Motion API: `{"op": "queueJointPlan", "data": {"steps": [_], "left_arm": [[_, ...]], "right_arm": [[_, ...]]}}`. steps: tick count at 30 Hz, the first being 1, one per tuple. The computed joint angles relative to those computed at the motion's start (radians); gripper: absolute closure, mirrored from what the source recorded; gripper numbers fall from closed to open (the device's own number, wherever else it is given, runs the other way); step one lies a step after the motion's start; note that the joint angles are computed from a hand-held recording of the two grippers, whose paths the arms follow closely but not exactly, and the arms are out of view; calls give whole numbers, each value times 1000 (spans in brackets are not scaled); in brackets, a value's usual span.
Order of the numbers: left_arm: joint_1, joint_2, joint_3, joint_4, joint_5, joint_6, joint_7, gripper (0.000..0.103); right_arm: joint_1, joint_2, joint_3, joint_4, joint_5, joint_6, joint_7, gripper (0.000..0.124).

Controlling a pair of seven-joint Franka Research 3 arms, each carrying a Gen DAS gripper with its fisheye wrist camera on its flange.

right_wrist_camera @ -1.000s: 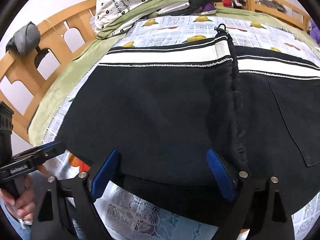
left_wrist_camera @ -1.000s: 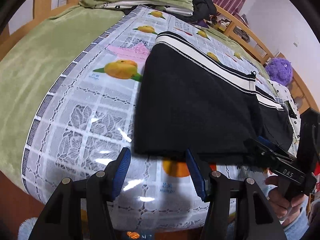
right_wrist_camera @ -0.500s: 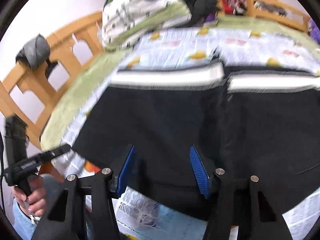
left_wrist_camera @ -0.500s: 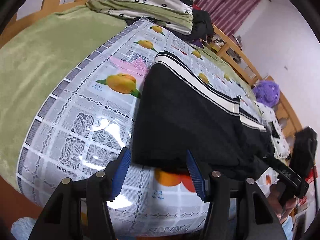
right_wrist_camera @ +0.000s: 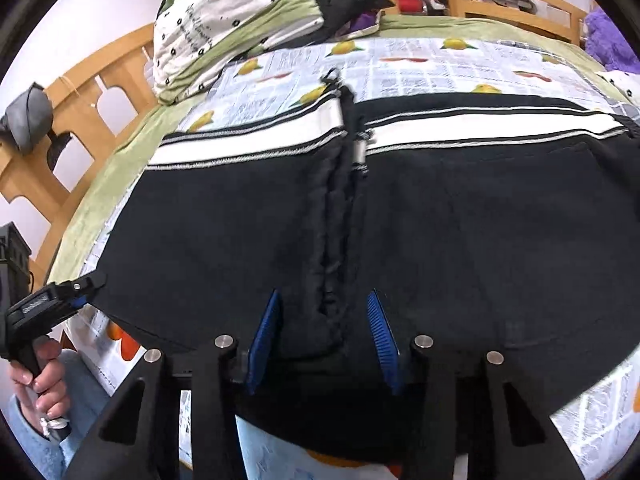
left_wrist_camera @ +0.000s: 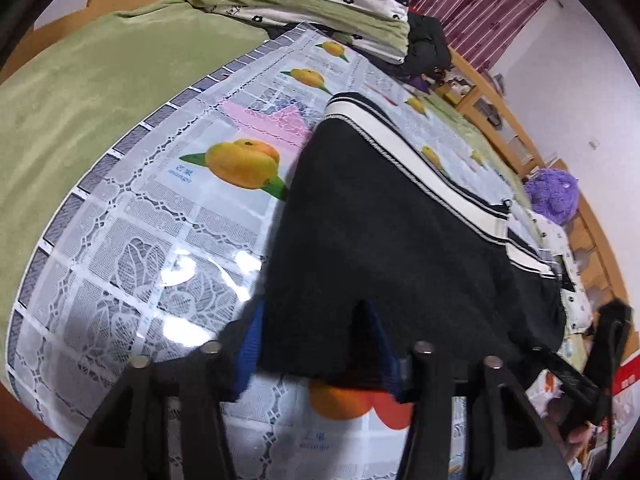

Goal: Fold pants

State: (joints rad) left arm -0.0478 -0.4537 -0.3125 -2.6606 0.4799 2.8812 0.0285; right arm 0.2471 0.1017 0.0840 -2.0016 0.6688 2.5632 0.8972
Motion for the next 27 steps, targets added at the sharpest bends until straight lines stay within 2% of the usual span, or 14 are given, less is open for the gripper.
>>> {"op": "queueJointPlan", "data": {"steps": [2,5,8,10,13,17,20,24,27], "left_arm": [[7,-6,-3,-1,4,-2,-10,70],[18,-35,-21,17,32,-36,-8,84],[23,-38,-53,111,78,-113,8,89],[26,-18,-68,180,128,-130,21,89],[37,52,-87,300,225,-60,36,90],[-1,229,-108,507,309,-66,90,90],[-53,397,-102,656,331,-37,110,90],[-137,568,-90,823,361,-60,142,90],[-174,683,-88,907,288,0,225,90]], "right_arm": [[-15,-14,-6,3,42,-25,-17,79],[-20,-49,-19,-13,34,0,3,79],[-27,-64,-35,5,-42,0,60,79],[-44,-63,-48,42,-41,-22,34,79],[-68,-62,-63,84,-60,-8,-29,79],[-114,-57,-86,108,-5,41,-141,78],[-170,-39,-112,129,117,-20,-188,78],[-232,-26,-134,135,209,-66,-189,78],[-260,-1,-140,160,214,-85,-162,78]]}}
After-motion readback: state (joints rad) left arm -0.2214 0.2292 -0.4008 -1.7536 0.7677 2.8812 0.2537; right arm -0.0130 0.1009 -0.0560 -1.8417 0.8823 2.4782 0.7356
